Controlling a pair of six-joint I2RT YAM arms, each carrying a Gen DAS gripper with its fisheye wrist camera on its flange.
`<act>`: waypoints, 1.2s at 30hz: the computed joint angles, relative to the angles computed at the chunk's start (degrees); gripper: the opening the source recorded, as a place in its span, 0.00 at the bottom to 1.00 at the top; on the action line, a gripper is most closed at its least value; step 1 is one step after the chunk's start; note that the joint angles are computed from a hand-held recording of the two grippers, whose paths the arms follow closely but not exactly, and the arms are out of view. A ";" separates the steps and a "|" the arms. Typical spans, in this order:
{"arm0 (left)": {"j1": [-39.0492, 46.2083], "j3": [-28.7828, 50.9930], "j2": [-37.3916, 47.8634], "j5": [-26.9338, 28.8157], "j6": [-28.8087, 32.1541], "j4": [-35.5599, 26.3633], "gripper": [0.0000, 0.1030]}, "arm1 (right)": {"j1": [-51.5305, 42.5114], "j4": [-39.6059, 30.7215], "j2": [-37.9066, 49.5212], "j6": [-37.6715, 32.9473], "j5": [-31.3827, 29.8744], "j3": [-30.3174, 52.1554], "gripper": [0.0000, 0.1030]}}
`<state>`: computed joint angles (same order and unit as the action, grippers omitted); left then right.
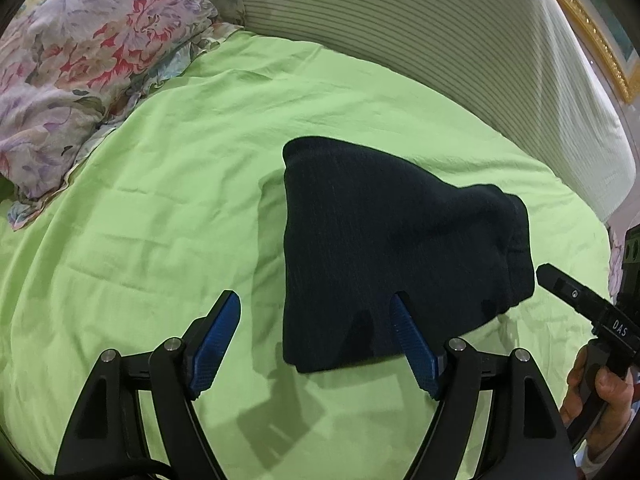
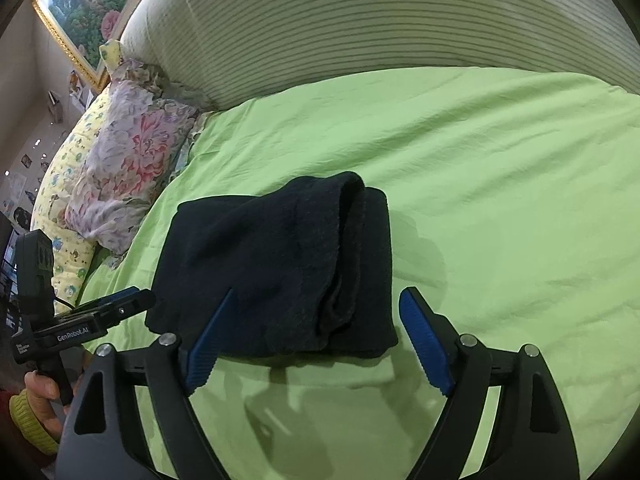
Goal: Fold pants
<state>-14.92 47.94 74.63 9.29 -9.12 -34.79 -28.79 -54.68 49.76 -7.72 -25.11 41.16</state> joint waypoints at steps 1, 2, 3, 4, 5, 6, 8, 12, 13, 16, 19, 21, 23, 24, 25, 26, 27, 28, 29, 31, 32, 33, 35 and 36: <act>-0.12 -0.16 -0.19 -0.06 0.02 -0.03 0.76 | 0.18 -0.36 -0.39 0.06 0.21 0.04 0.81; -0.24 -0.48 -0.69 -0.17 -0.06 -0.24 0.75 | 0.33 -0.57 -0.79 0.19 0.33 0.01 0.81; -0.38 -0.85 -1.31 -0.29 -0.19 -0.49 0.76 | 0.38 -0.98 -1.32 0.09 0.31 -0.01 0.81; -0.45 -0.86 -1.23 -0.38 -0.27 -0.37 0.76 | 0.74 -1.16 -1.59 0.32 0.56 0.00 0.81; -0.73 -1.32 -1.98 -0.77 -0.50 -0.54 0.76 | 1.23 -1.53 -2.10 0.51 1.17 -0.02 0.81; -1.03 -1.90 -2.86 -1.22 -0.74 -0.53 0.75 | 1.63 -1.82 -2.62 0.63 1.56 -0.09 0.81; -2.01 -3.24 -4.87 -2.66 -1.23 -0.37 0.76 | 1.72 -2.51 -3.75 0.28 1.50 -0.29 0.82; -4.82 -5.64 -9.19 -6.55 -2.14 -0.62 0.75 | 2.01 -3.87 -7.02 -0.66 0.55 -0.95 0.82; -5.28 -6.08 -9.96 -7.10 -2.20 -0.73 0.76 | 1.77 -4.27 -7.90 -1.17 0.34 -1.15 0.82; -7.17 -7.74 -12.63 -9.51 -3.37 -0.84 0.76 | 3.40 -4.92 -11.08 -1.37 0.95 -1.84 0.82; -8.30 -8.83 -14.11 -10.63 -4.55 -0.98 0.75 | 8.65 -5.09 -15.11 0.24 5.07 -2.80 0.82; -9.13 -9.49 -14.91 -11.44 -5.10 -0.97 0.75 | 11.31 -5.27 -17.39 0.91 7.34 -3.36 0.82; -9.84 -9.89 -15.35 -12.09 -5.33 -0.77 0.75 | 13.63 -5.43 -19.67 1.60 9.47 -3.98 0.83; -10.35 -10.27 -15.87 -12.51 -5.37 -0.58 0.75 | 15.34 -5.44 -20.73 2.60 11.10 -4.33 0.83; -10.93 -10.70 -16.47 -13.01 -5.36 -0.34 0.75 | 17.24 -5.47 -21.64 3.79 12.94 -4.70 0.84; -11.40 -11.04 -16.91 -13.49 -5.42 -0.18 0.76 | 19.20 -5.53 -22.28 5.02 14.65 -5.00 0.85; -11.92 -11.40 -17.44 -13.92 -5.65 -0.17 0.76 | 20.94 -5.70 -22.79 5.98 16.10 -5.29 0.85; -12.15 -11.63 -17.67 -14.04 -5.73 -0.04 0.76 | 22.03 -5.89 -23.34 6.53 16.98 -5.55 0.85; -12.45 -11.90 -18.03 -14.12 -5.84 0.06 0.76 | 24.50 -5.94 -24.38 7.98 18.93 -6.09 0.85; -13.19 -12.48 -18.82 -14.71 -5.97 0.24 0.76 | 27.18 -6.13 -25.70 9.45 21.01 -6.74 0.85; -13.84 -12.86 -19.33 -15.42 -6.13 0.42 0.76 | 28.02 -5.95 -26.02 9.93 21.69 -7.01 0.86; -14.62 -13.19 -19.77 -16.19 -6.37 0.48 0.76 | 28.33 -6.18 -26.69 10.16 21.87 -7.32 0.86; -15.66 -13.47 -19.90 -17.26 -6.52 0.52 0.77 | 28.37 -6.37 -27.52 10.37 21.69 -7.87 0.87; -16.14 -13.66 -20.04 -17.75 -6.71 0.60 0.77 | 28.53 -6.21 -27.75 10.69 21.92 -8.28 0.87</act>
<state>-31.06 34.27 54.59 -8.47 -15.83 -34.19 -0.25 -60.89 22.01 2.97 -3.18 32.88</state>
